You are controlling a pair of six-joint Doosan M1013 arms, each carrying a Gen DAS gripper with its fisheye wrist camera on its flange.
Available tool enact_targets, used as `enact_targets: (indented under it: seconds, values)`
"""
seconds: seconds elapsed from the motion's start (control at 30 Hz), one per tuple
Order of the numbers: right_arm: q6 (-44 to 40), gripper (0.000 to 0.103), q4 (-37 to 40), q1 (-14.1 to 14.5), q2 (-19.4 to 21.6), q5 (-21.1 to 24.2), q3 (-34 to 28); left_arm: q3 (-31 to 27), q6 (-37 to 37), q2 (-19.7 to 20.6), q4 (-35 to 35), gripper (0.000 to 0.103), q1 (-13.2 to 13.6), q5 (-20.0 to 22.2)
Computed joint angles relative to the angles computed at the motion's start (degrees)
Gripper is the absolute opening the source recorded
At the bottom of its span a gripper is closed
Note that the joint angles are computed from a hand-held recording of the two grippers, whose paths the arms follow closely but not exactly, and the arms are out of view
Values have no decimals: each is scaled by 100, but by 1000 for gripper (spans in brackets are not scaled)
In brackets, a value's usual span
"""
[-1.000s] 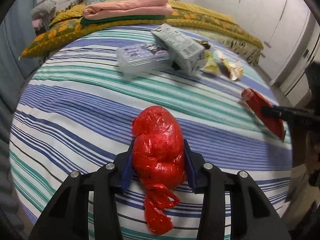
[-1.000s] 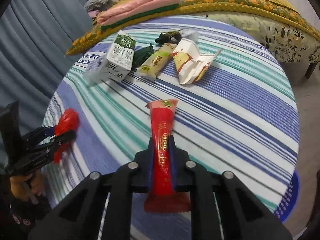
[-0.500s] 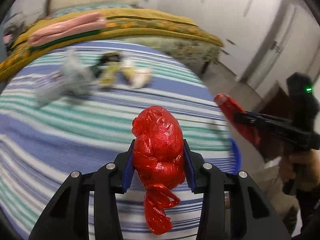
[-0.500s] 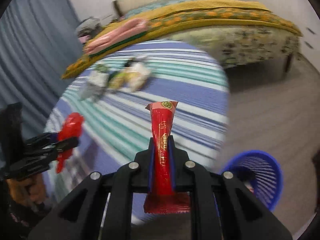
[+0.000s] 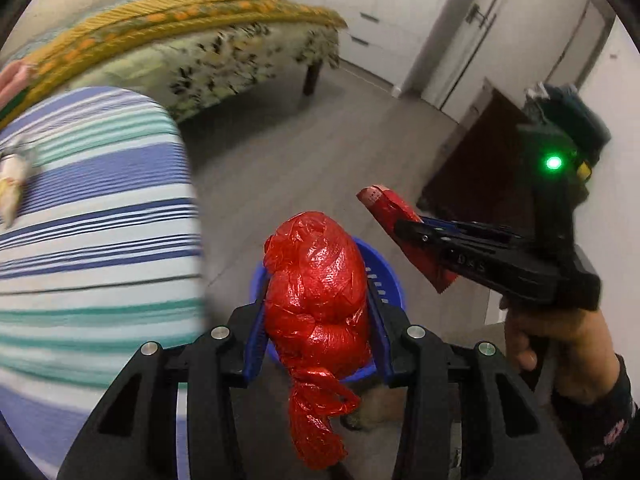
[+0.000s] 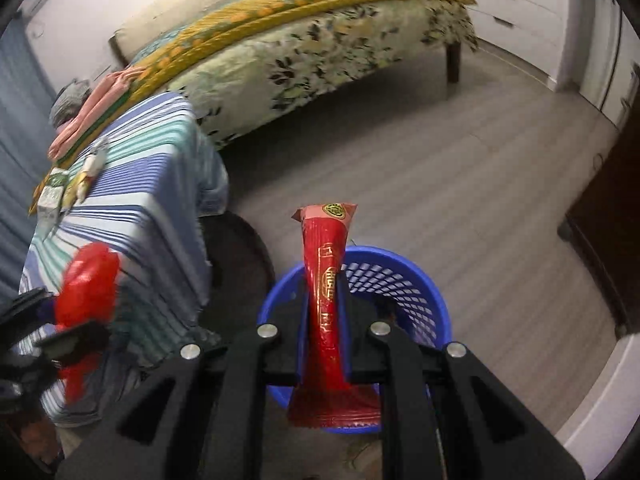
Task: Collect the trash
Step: 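Carry the red bag and red wrapper over the wastebasket and open both grippers, then move both grippers back over the table toward the remaining trash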
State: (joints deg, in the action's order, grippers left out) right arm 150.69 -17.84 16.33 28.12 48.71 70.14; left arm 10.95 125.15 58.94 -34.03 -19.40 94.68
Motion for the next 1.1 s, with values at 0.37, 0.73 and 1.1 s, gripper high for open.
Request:
enact_targets:
  seconds: [0.37,0.73,1.1]
  values:
    - [442,31,370,-238,-187,-640,635,523,98,54,411,80,-395,-453]
    - [1574,92,-1285,20,-233,-129,489,1913,618,-908,-280,98,-28,-1802]
    - [1278,98,-2457,509,218,120,-354,2063,-9,-1078,518,98,564,-2647]
